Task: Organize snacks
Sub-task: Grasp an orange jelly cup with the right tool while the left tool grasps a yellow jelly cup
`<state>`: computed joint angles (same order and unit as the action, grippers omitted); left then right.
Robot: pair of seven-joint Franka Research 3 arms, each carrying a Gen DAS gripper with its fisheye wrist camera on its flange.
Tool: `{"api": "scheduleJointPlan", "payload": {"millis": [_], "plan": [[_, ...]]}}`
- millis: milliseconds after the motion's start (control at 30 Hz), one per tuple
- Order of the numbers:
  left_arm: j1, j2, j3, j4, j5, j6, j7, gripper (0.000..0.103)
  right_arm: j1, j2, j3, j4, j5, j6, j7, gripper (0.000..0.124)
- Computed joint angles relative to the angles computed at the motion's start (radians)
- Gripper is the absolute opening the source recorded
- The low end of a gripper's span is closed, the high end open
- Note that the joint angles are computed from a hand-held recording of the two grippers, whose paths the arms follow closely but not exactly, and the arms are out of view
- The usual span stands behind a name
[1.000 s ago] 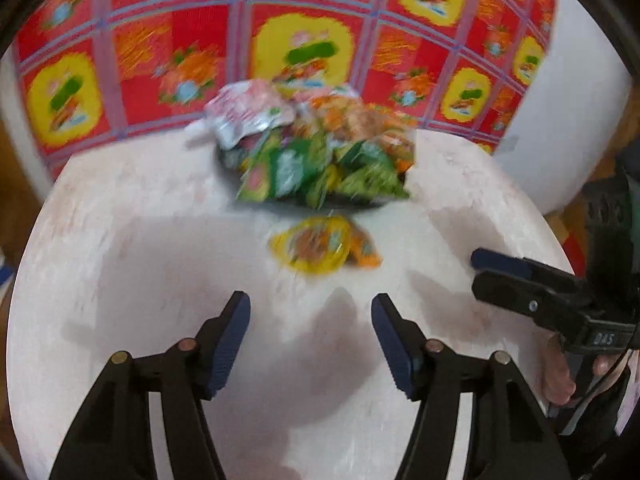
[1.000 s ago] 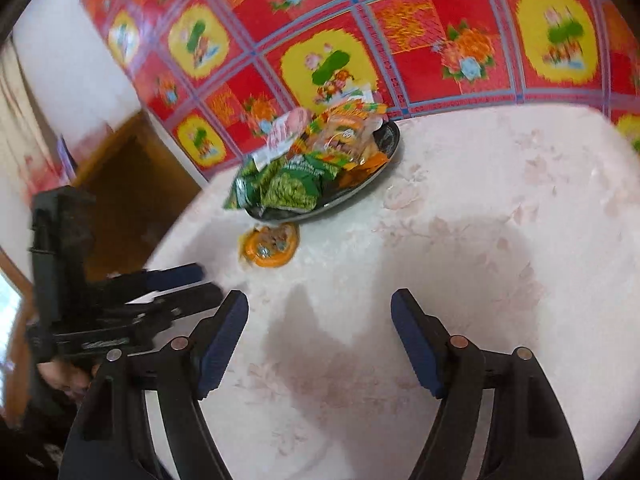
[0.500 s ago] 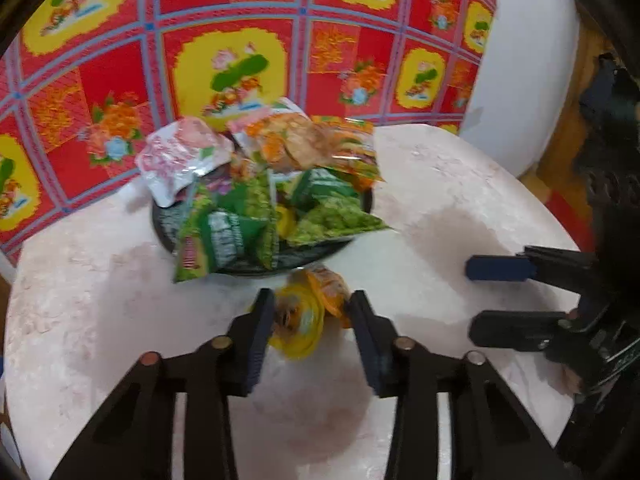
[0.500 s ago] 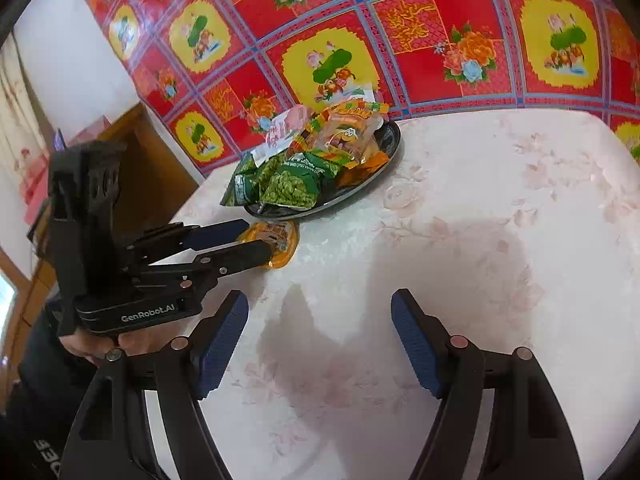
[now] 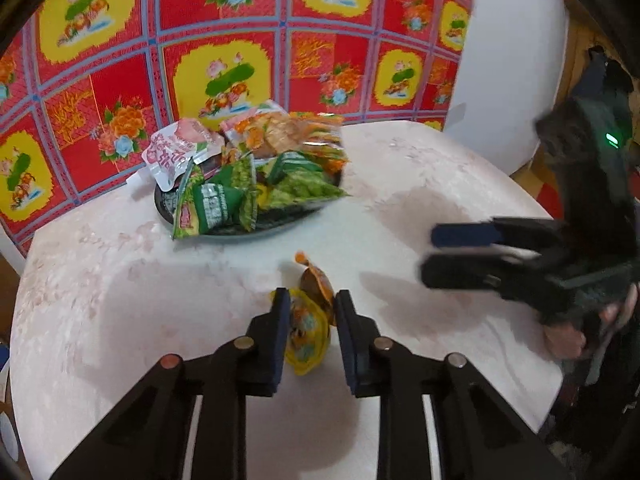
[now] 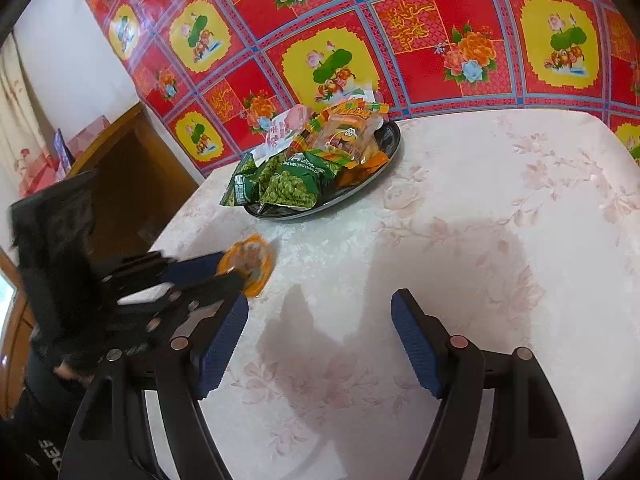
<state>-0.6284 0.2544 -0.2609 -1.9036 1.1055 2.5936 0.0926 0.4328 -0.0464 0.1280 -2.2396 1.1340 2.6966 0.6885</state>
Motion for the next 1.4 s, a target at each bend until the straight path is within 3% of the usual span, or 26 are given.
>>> {"api": "scheduleJointPlan", "payload": {"millis": [100,133,167,233,300,367,500,533,600,667,700,767,933,967,1067,1100,1233,1400], "plan": [[-0.024,-0.025,-0.005,-0.021,0.068,-0.015,-0.057,0.017,0.012,0.0,0.019,-0.01,-0.124,0.06,0.078,0.076],[-0.026,-0.03,-0.009,-0.026,0.079,-0.015,-0.059,0.026,0.016,0.001,0.025,-0.015,-0.186,0.082,0.12,0.076],[-0.026,-0.03,-0.014,-0.027,0.086,-0.018,-0.056,0.042,0.019,0.002,0.031,-0.019,-0.255,0.101,0.172,0.076],[-0.039,-0.041,-0.019,-0.038,0.14,-0.049,-0.074,0.052,0.024,0.006,0.032,-0.02,-0.325,0.116,0.234,0.076],[-0.055,-0.045,-0.028,-0.044,0.188,-0.131,-0.069,0.052,0.028,0.013,0.028,-0.01,-0.34,0.106,0.254,0.076],[-0.049,-0.037,-0.04,-0.039,0.157,-0.164,-0.011,0.052,0.031,0.018,0.026,-0.002,-0.338,0.104,0.252,0.076],[0.007,-0.024,-0.043,-0.045,0.04,-0.03,0.1,0.051,0.031,0.026,0.028,0.008,-0.398,0.114,0.309,0.076],[0.037,-0.012,-0.049,-0.047,-0.049,0.034,0.178,0.047,0.032,0.026,0.028,0.01,-0.397,0.113,0.309,0.076],[0.056,-0.017,-0.035,-0.067,-0.109,0.121,0.198,0.043,0.033,0.027,0.03,0.015,-0.402,0.114,0.311,0.076],[0.054,-0.021,-0.022,-0.072,-0.139,0.135,0.198,0.03,0.036,0.028,0.032,0.017,-0.402,0.12,0.312,0.076],[0.052,-0.025,-0.015,-0.077,-0.143,0.14,0.189,0.024,0.037,0.028,0.032,0.018,-0.398,0.119,0.308,0.076],[0.046,-0.03,-0.005,-0.085,-0.137,0.151,0.166,0.024,0.039,0.033,0.033,0.022,-0.381,0.12,0.288,0.076],[0.01,-0.067,0.003,-0.117,-0.033,0.084,-0.003,0.024,0.037,0.048,0.034,0.039,-0.398,0.094,0.3,0.076],[0.002,-0.074,-0.001,-0.122,-0.009,0.049,-0.049,0.024,0.037,0.049,0.036,0.043,-0.392,0.084,0.29,0.076],[-0.046,-0.071,-0.013,-0.097,0.047,-0.168,-0.157,0.024,0.041,0.058,0.042,0.053,-0.457,0.063,0.318,0.076],[-0.033,-0.07,-0.033,-0.094,0.059,-0.184,-0.173,0.024,0.045,0.064,0.044,0.059,-0.503,0.057,0.343,0.076],[-0.014,-0.078,-0.046,-0.107,0.08,-0.182,-0.206,0.025,0.053,0.08,0.054,0.077,-0.535,0.057,0.319,0.076],[0.032,-0.109,-0.043,-0.159,0.064,-0.066,-0.275,0.025,0.062,0.108,0.058,0.112,-0.612,0.056,0.349,0.073]]}}
